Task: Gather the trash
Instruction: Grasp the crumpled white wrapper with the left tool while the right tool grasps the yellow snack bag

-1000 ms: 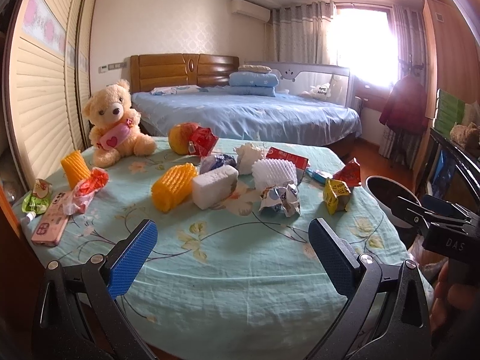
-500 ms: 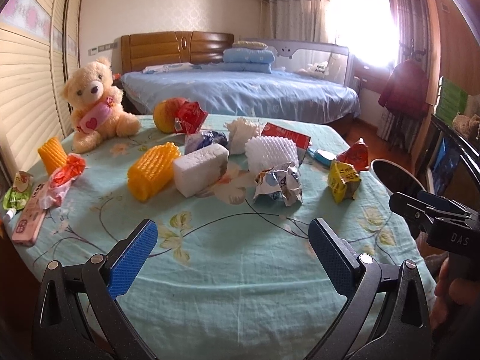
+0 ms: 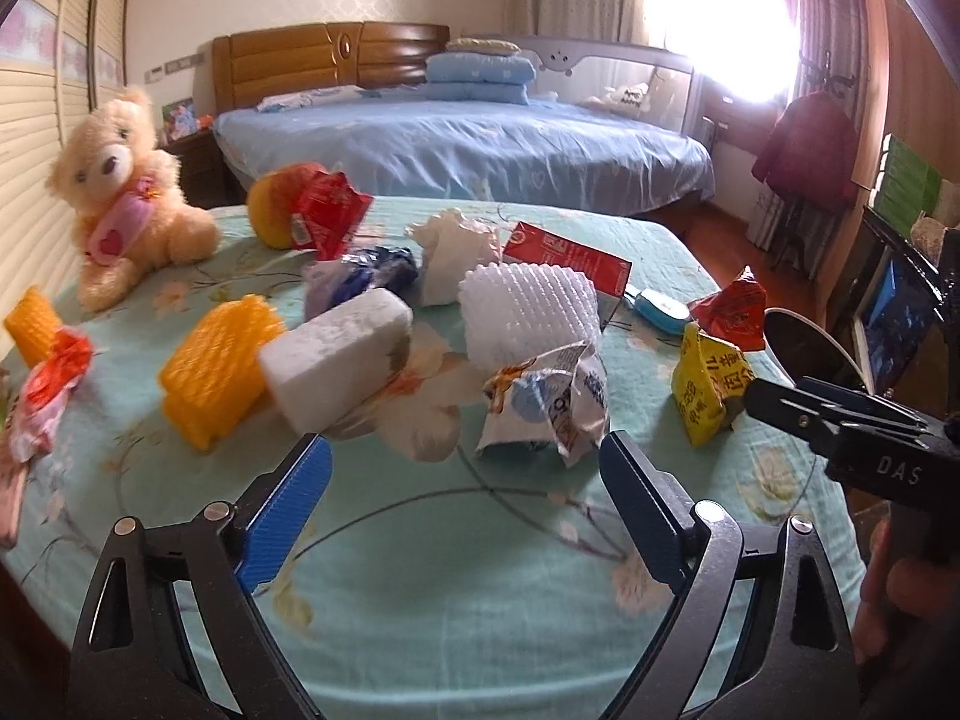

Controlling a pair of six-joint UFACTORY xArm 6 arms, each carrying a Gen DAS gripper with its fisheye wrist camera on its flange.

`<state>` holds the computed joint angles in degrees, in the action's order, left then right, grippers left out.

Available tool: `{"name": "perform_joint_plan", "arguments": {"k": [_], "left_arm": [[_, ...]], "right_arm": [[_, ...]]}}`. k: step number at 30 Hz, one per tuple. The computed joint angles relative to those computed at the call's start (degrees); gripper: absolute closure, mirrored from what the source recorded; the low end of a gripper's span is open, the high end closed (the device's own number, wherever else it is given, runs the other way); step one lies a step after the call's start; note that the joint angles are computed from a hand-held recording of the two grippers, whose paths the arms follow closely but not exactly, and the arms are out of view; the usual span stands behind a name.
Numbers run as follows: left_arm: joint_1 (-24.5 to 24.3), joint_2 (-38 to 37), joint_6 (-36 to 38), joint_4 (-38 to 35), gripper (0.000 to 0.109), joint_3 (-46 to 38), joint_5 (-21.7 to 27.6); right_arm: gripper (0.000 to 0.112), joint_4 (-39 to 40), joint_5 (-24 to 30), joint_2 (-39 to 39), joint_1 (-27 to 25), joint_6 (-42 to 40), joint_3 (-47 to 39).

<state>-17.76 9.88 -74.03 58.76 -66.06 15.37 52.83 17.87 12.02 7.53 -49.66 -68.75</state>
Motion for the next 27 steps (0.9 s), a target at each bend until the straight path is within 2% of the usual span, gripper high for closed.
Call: {"name": "perform_joint_plan", "arguments": {"k": [3,7,10,12,14,17,23,27], "left_arm": [[0.01,2.61,5.27,-5.12,0.02,-2.43,-0.06],[0.06,6.0,15.6,-16.64,0.029,-4.83,-1.65],[-0.29,7.62,23.73,-25.81,0.044,-5.67,-2.56],[-0.75,8.28,30.42,-33.48,0.056,-5.71,-3.42],[-1.17,8.24,34.39,-37.61,0.072,-5.26,-4.24],[-1.66,7.83,36.89,-39.54,0.091,-4.6,-5.0],[-2.43,6.32,35.24,-37.12,0.094,-2.72,-7.08],[-3.6,5.52,36.65,-37.78,0.094,-2.34,-7.91]], "right_arm": [[0.039,-5.61,1.57,2.58,-0.41,4.34,-2.85],[0.047,-6.7,4.38,5.37,-0.92,5.32,-6.2],[0.055,-6.51,7.23,6.59,-1.63,5.81,-8.0],[0.073,-5.82,8.73,6.86,-2.03,5.23,-8.52],[0.083,-6.02,8.84,6.73,-2.1,5.26,-8.36],[0.093,-4.35,10.72,6.59,-2.62,3.93,-8.47],[0.102,-0.33,10.94,3.64,-3.17,0.4,-5.42],[0.104,1.72,10.81,1.58,-4.15,-1.15,-3.27]]}}
